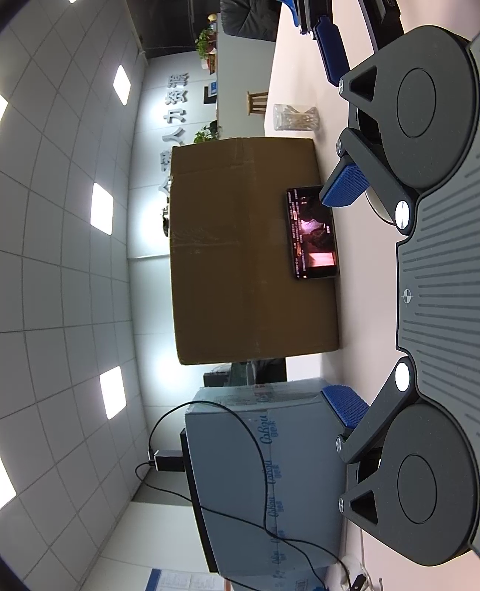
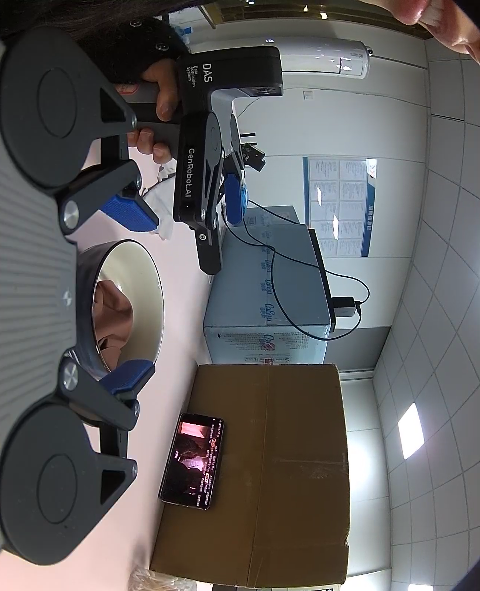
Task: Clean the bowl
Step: 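Hold the brown cloth inside the dark blue bowl with the right gripper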
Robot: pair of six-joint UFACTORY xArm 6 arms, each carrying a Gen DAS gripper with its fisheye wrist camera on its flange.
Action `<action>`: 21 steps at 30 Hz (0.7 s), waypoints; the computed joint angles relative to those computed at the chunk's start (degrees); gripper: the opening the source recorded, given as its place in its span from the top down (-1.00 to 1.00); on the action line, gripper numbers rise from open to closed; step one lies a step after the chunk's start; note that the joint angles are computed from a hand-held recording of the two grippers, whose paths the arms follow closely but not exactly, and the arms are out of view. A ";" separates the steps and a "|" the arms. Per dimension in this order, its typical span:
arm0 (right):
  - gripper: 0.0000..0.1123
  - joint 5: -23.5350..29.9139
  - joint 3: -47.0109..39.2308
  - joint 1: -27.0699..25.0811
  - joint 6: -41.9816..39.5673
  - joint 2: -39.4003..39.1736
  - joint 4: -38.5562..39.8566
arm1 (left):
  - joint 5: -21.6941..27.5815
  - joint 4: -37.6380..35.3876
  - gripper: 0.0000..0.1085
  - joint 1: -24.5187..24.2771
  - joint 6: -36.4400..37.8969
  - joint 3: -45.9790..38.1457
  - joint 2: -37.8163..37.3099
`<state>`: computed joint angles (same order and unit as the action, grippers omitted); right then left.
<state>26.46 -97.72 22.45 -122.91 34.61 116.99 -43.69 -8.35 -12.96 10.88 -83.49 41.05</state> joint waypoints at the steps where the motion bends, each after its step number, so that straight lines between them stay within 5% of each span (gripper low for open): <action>1: -0.40 0.01 -0.05 0.00 0.04 0.04 -0.06 | 0.07 0.01 -0.90 0.02 -0.03 -0.06 0.03; 21: -0.35 0.74 0.74 -0.05 -0.36 -0.47 -0.13 | 0.24 -0.03 -0.90 0.03 0.09 -0.90 0.55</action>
